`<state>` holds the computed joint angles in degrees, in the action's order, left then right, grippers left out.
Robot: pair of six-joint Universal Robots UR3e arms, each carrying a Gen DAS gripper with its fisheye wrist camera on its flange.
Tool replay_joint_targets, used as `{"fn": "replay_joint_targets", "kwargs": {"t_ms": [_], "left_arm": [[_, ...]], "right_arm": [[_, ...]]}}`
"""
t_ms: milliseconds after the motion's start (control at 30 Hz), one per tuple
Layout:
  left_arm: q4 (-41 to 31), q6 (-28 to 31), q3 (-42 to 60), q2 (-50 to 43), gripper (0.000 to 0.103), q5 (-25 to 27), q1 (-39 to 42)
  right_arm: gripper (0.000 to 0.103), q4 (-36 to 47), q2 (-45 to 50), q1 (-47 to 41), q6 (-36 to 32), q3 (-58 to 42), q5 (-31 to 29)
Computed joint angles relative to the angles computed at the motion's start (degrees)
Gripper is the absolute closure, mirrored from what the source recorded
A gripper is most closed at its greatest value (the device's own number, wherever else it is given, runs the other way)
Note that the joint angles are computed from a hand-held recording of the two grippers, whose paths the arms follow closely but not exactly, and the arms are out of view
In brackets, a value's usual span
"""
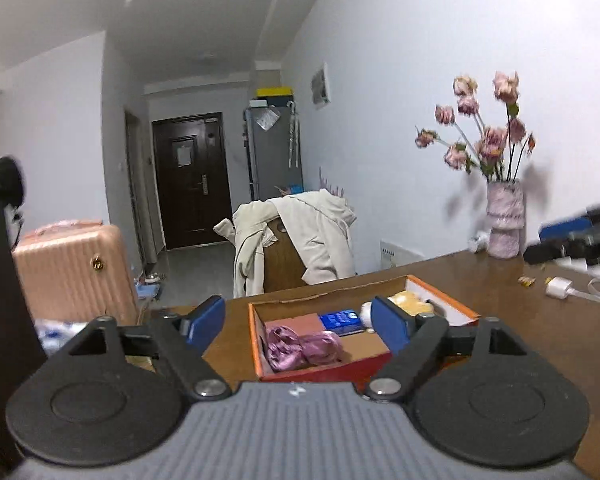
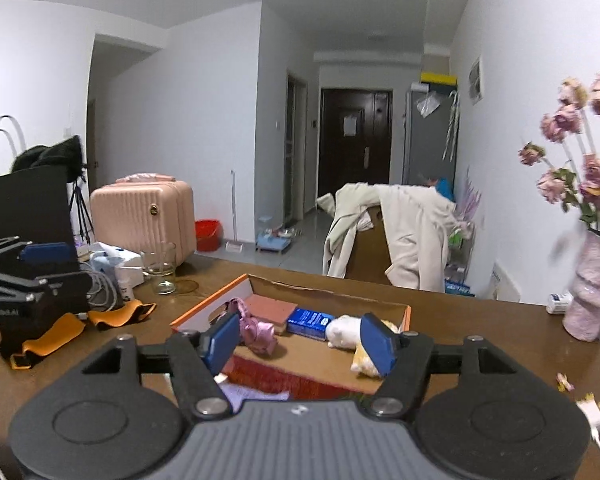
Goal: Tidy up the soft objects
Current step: 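Withdraw both grippers from the box back toward the pile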
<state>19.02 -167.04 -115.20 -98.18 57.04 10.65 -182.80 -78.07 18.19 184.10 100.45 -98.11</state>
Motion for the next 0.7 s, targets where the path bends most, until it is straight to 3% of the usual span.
{"fn": "replay_joint_targets", "kwargs": {"t_ms": [67,267,367,533,700], "left_arm": [[2.9,-1.8,-7.8,4.5,0.015,-2.1,2.1],[9.5,-2.4,-28.9,15.0,0.008,-2.2,4.7],[10.3,-1.0,-34.5,16.4,0.008,3.1,2.1],[9.6,-0.9,-32.7,12.2,0.008,6.8,-2.4],[7.6,-3.7,-27.2,7.3,0.008,8.1,-6.5]], "right_arm": [[0.027,-7.0,-1.8,3.2,0.3,7.3,-3.0],[0.024,-24.6,0.8,13.2,5.9,22.9,-12.5],[0.024,-29.3,2.3,15.8,11.1,28.5,-14.8],[0.024,-30.3,2.9,16.2,13.1,32.4,-16.1],[0.025,-34.8,4.5,11.4,14.0,34.7,-10.7]]}}
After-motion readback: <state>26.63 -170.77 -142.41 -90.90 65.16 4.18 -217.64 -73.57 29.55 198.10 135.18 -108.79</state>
